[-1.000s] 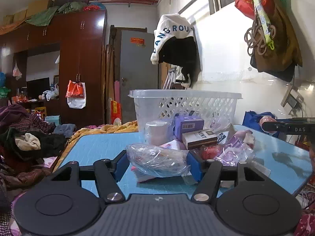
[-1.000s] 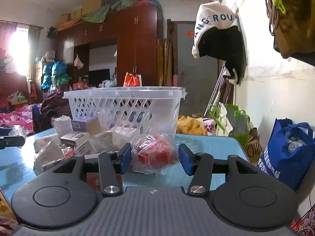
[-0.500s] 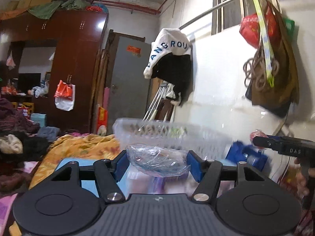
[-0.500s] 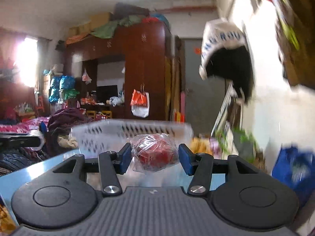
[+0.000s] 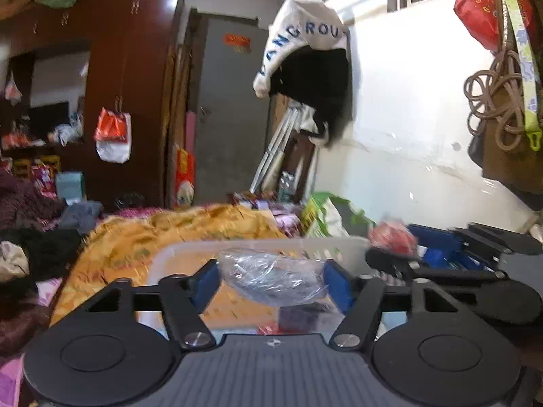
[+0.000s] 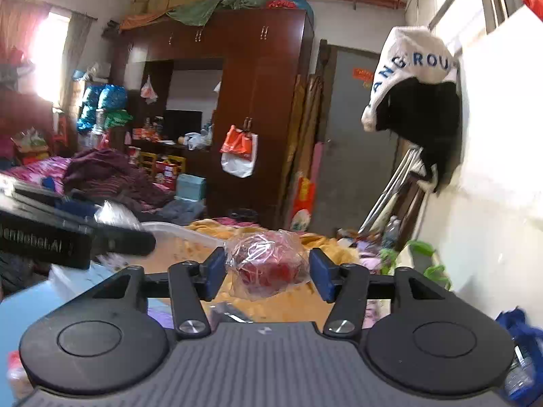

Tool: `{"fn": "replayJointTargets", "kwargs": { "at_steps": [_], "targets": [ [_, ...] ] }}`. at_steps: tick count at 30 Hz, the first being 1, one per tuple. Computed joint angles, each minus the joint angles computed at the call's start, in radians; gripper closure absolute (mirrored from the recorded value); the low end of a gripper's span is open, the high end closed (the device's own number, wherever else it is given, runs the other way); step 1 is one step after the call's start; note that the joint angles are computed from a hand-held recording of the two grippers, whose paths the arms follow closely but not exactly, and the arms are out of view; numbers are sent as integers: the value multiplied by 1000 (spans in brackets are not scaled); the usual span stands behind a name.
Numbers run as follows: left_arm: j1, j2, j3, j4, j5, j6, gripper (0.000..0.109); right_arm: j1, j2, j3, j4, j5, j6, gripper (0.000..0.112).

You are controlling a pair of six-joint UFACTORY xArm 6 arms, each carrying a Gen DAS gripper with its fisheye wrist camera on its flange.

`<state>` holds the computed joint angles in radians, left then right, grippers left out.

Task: Organize objects

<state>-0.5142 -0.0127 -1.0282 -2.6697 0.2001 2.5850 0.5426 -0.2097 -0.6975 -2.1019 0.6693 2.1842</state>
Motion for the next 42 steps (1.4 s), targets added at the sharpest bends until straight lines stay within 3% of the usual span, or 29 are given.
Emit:
{"fn": "replayJointTargets", "kwargs": {
  "at_steps": [1,3,7,11,14,16,20,23,29,33,36,42],
  "targets": [
    [4,7,-7,-29,-10,19,16,16,-14,19,13,28,6,23],
    [18,-15,29,-7,19,-15,16,63,-70,89,7,102,36,10],
    [76,-214,286,-53,187,72,16,205,-251,302,23,269,190,9],
    [149,-383,531,156,292,-134,14,212,-303,404,20,78,356,9],
    [203,-409,642,276,352,-225,14,274,-219,407,-10,94,348,9],
    [237,-391,676,273,384,-219,14,278,-160,376,-18,91,330,10],
    [246,-308,632,312,366,-279,14,223,-120,345,-86,10,387,28],
    [234,-263,598,328,351,-295,14,187,-125,348,-149,-51,466,29],
    [230,-203,574,354,336,-338,14,234,-138,371,-66,-27,395,40],
    [229,-193,574,301,333,-288,19,246,-132,369,-58,-10,386,46],
    [252,-197,589,290,374,-280,32,271,-141,384,-63,32,384,46],
    [269,-199,607,285,440,-267,33,335,-151,416,-27,152,387,47]
  ]
}}
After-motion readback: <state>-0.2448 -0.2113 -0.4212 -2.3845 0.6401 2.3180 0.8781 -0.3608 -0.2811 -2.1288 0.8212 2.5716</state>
